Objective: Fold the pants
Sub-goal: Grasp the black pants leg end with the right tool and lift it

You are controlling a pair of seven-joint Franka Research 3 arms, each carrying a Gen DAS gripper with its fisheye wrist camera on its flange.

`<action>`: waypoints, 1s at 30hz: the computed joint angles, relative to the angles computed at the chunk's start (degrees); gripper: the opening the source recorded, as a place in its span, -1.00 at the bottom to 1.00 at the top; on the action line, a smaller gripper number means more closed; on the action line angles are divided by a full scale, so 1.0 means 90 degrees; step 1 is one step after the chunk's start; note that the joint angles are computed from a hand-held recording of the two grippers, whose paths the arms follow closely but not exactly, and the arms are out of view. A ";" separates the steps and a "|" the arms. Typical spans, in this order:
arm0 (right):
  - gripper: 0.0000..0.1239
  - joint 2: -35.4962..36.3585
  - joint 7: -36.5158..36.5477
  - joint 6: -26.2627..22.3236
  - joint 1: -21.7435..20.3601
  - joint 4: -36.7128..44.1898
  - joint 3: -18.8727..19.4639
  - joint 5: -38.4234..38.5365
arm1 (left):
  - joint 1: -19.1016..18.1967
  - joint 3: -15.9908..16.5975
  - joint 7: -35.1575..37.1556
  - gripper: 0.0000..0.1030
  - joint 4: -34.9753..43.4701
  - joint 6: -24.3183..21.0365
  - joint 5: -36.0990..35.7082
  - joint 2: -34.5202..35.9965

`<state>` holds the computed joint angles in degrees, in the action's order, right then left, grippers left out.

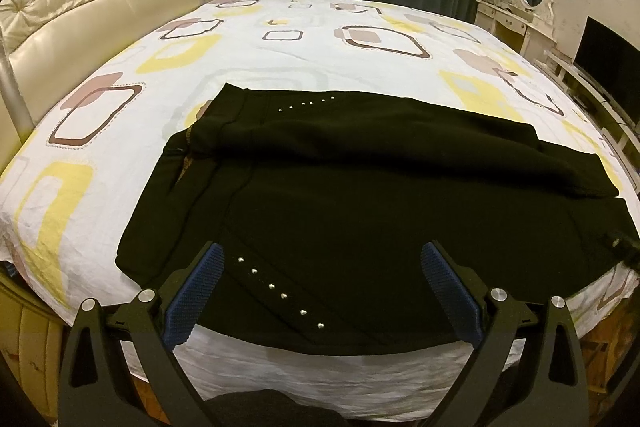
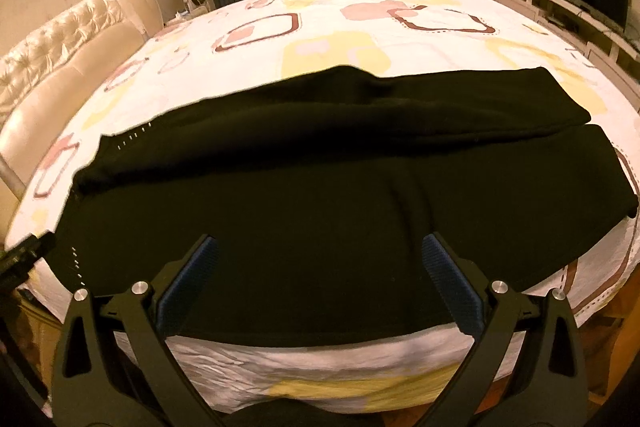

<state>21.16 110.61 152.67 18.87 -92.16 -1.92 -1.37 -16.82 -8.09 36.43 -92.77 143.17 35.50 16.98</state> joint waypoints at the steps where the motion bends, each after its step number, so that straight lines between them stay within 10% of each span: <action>1: 0.63 -0.0032 -0.0184 0.0046 -0.0148 -0.0004 0.0101 0.0227 | 0.0001 0.0002 0.0005 0.92 -0.0007 0.0006 0.0007 -0.0008; 15: 0.63 -0.0185 -0.2153 -0.0107 -0.2185 0.0311 -0.0021 0.2318 | 0.0084 0.0016 0.0246 0.92 -0.0138 0.0283 -0.0086 -0.0010; 22: 0.62 0.0860 -0.2115 -0.1369 -0.3344 0.1473 -0.0031 0.3633 | -0.0019 0.0095 0.0063 0.92 0.0025 0.0099 0.0155 0.0159; 26: 0.05 0.1540 -0.2538 -0.2098 -0.4061 0.2094 0.0554 0.4930 | -0.0103 0.0088 0.0103 0.92 0.0335 -0.0273 0.0133 0.0400; 30: 0.07 0.1839 -0.2671 -0.2530 -0.3939 0.2510 0.0443 0.4611 | -0.0157 0.0091 0.0147 0.92 0.0494 -0.0402 0.0101 0.0531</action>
<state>37.71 86.58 129.90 -16.58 -69.57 2.07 40.13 -18.23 -7.27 37.76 -88.33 139.55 36.40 21.76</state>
